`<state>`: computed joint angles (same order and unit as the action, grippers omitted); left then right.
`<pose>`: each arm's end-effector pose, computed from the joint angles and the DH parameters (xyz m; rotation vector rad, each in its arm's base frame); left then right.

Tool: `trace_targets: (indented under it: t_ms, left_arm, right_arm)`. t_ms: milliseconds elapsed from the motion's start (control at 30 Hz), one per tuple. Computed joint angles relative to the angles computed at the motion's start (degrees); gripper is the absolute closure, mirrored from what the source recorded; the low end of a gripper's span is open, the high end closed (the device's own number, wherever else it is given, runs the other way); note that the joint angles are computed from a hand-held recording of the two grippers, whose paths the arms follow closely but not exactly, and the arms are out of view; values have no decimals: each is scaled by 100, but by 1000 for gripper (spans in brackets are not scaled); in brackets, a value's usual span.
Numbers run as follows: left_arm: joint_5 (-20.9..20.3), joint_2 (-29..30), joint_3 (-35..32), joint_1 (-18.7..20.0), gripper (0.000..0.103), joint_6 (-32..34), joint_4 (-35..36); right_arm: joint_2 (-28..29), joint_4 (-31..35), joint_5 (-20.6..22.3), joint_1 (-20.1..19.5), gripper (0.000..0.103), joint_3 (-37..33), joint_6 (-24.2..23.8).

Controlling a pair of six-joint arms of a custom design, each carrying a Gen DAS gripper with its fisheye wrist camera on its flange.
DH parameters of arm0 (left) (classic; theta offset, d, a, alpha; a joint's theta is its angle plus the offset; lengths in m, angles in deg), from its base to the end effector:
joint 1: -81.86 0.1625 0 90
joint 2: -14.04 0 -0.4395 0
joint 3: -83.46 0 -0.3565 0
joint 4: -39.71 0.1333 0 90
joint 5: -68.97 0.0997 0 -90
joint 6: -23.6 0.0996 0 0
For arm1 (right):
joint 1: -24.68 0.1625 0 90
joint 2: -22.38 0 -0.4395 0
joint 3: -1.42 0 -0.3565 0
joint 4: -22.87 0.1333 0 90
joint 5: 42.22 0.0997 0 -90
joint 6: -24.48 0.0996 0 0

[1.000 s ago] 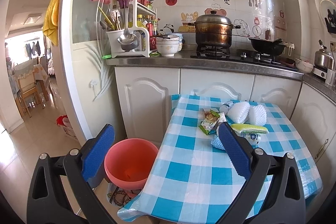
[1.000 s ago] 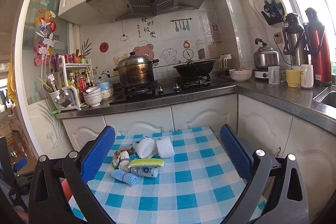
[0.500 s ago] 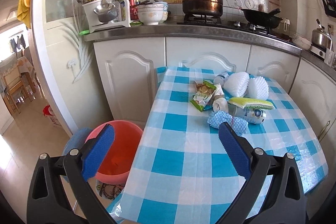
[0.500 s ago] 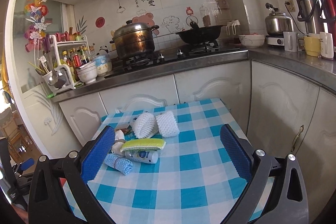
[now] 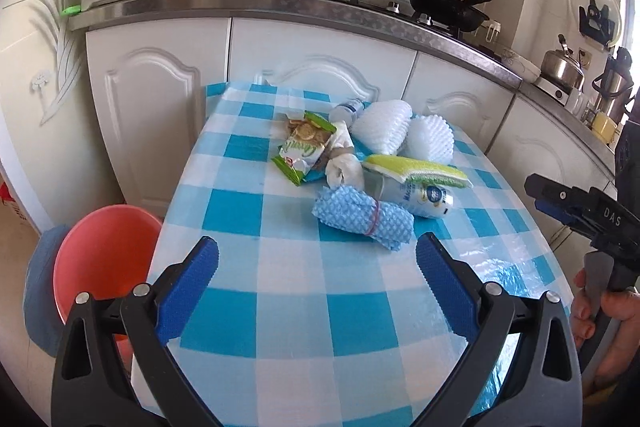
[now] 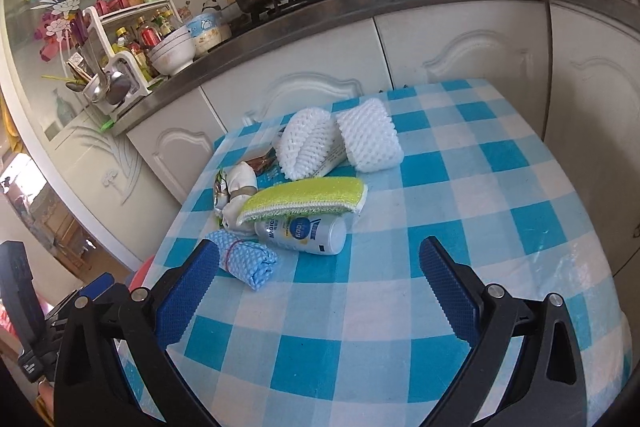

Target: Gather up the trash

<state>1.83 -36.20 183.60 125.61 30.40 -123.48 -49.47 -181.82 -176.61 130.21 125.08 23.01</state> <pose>-0.3424 -0.5658 0.1828 1.1509 2.5681 -0.7373 0.1861 -0.4321 0.3562 -0.2115 -2.1943 1.4046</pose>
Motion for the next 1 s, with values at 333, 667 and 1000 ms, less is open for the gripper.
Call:
trace_targets:
  t_ms: [333,667,1000]
  left_arm:
    - [-546,1133,-1719,413,3,1149,484]
    - [-1397,2135,-3587,860,3,2401,1963]
    - [-1489,2872,-5058,963,26,2220,3443]
  right_arm:
    - [-254,605,812,-673,4,-605,-80]
    - [-356,1928,2239,-1709,4,-1342,7]
    - [129,2325,2243,-1904,4,-2077,-264]
